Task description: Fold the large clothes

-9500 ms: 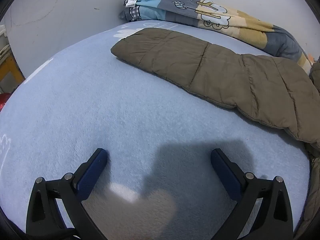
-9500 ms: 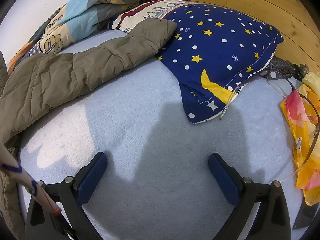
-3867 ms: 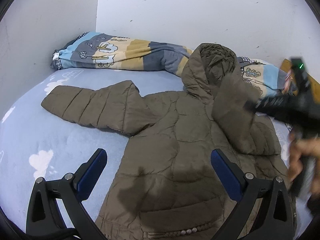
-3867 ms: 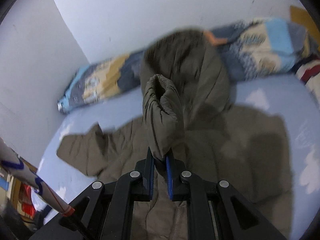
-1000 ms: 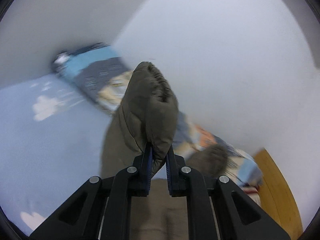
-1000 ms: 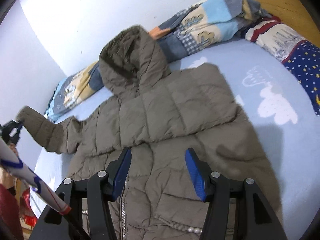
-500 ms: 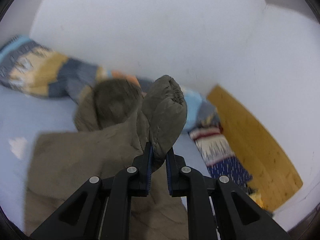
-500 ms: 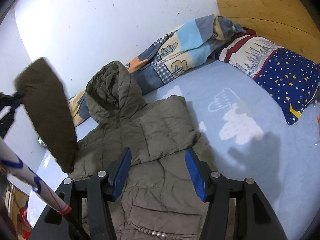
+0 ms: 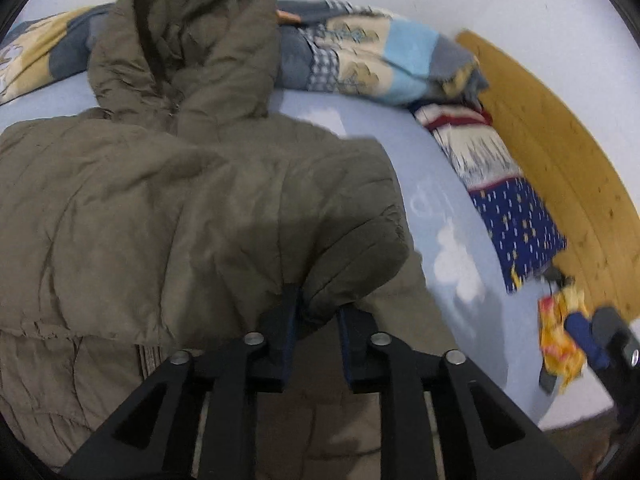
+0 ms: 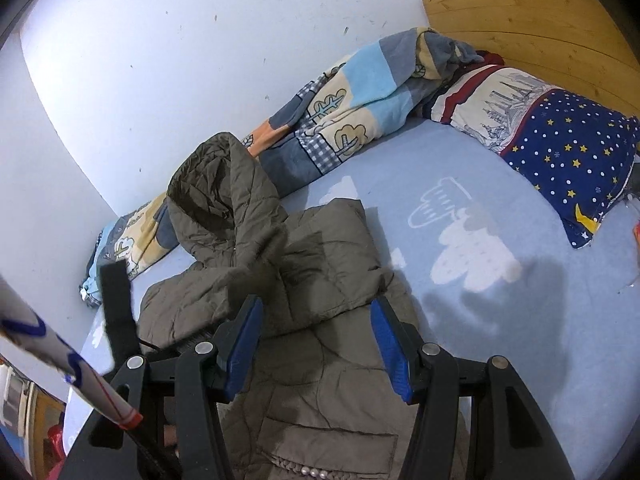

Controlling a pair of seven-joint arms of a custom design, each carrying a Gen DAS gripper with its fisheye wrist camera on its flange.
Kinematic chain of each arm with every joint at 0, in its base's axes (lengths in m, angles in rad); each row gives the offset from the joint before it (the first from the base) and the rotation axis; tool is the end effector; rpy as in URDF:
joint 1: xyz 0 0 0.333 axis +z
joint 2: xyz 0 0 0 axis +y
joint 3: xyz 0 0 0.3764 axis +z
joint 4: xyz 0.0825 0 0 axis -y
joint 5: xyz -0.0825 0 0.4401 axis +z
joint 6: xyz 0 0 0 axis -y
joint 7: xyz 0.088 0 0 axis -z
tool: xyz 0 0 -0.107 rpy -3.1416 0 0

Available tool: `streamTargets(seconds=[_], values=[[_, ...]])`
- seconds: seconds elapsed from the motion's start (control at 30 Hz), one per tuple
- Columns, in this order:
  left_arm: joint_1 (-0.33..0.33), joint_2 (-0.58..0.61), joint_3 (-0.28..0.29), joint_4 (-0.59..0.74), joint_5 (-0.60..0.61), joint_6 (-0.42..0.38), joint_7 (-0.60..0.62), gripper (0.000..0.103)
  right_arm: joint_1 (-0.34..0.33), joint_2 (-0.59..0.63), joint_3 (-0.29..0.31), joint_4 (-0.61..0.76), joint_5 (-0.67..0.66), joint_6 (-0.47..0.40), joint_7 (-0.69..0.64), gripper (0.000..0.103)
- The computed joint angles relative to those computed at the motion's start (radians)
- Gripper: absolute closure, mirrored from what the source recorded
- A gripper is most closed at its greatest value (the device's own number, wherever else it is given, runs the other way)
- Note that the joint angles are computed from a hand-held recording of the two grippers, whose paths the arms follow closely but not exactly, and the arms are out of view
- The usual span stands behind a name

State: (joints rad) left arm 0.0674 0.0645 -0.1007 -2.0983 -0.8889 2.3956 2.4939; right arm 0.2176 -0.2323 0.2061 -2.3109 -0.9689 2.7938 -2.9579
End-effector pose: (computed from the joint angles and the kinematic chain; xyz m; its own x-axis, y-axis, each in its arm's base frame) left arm 0.6292 -0.0263 0.4451 -0.4212 -0.8190 0.3897 -0.8354 0.1830 -0.5183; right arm 0.4797 0.2653 0.5312 -0.2936 -0.8721 -0.3915 -0.5408 0.4892 -0.6842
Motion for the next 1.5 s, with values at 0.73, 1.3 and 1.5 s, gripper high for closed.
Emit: streamTargets(seconds=[0.73, 1.3, 1.5], values=[[0.153, 0.196, 0.034, 0.13, 0.15, 0.266, -0.043, 0.048, 0.085, 0.437, -0.071, 0.303, 0.384, -0.021, -0.596, 0.052], [0.179, -0.092, 0.083, -0.143, 0.099, 0.207, 0.044, 0.047, 0.2, 0.336, -0.12, 0.245, 0.431, -0.024, -0.641, 0.052], [0.174, -0.165, 0.14, -0.248, 0.123, 0.185, 0.044, 0.047, 0.224, 0.265, -0.102, 0.196, 0.306, -0.144, -0.565, 0.052]])
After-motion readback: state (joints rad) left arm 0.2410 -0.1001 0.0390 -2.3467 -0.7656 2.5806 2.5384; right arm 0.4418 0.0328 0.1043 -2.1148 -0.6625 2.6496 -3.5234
